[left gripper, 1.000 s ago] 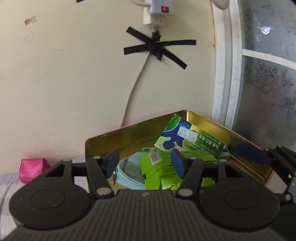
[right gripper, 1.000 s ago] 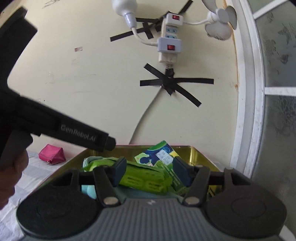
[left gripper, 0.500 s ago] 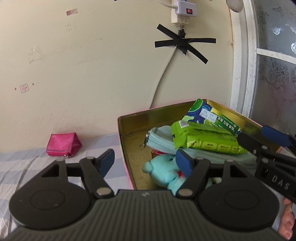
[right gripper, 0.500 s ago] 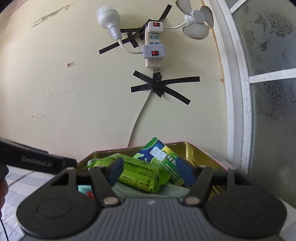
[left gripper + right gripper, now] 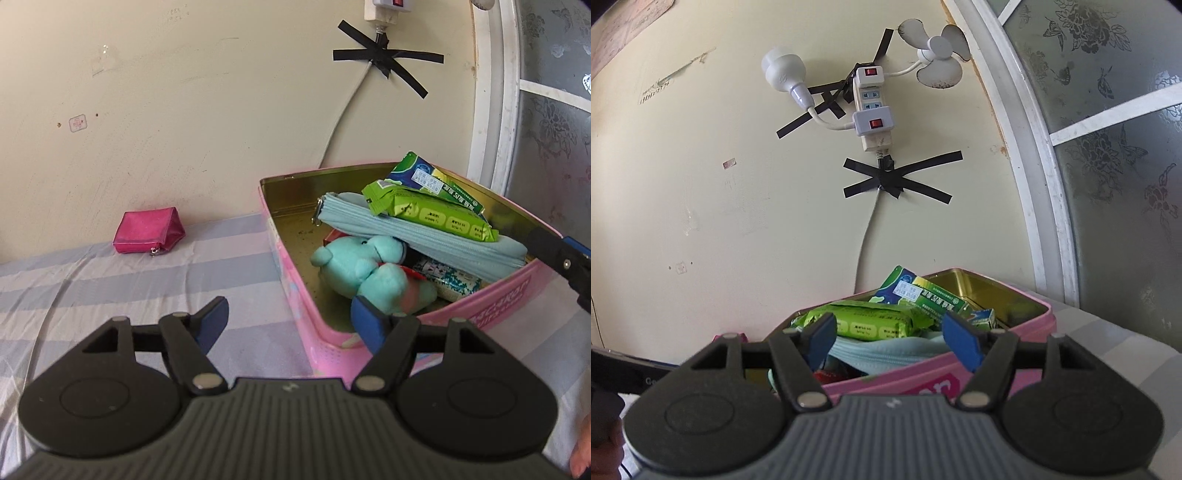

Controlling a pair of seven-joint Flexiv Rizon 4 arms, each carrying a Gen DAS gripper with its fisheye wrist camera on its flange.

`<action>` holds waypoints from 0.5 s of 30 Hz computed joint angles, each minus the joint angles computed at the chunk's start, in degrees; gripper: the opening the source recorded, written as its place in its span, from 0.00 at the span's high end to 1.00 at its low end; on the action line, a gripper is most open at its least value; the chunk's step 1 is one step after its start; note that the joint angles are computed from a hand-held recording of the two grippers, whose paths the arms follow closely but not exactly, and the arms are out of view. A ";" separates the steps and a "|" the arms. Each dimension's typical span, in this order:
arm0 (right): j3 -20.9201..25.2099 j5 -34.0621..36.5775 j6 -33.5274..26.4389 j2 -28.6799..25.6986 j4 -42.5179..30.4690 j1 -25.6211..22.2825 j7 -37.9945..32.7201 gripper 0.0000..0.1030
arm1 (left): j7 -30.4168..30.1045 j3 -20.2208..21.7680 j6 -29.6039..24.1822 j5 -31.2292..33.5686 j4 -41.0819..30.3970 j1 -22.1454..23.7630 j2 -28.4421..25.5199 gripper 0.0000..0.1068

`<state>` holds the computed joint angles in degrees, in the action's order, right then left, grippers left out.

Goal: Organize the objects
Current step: 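Lower the wipes pack into the tin and open the right tool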

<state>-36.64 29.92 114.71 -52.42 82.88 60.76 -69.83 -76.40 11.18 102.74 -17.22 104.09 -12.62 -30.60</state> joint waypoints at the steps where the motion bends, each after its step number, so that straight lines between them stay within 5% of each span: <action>1: -0.48 0.59 0.01 0.01 0.33 0.57 0.04 0.36 | -0.19 0.30 0.72 0.05 0.48 -0.20 0.15 0.29; 15: 1.07 -1.33 -0.79 1.45 4.50 3.24 1.55 0.36 | 0.00 -2.51 3.59 -0.99 5.97 2.66 2.58 0.25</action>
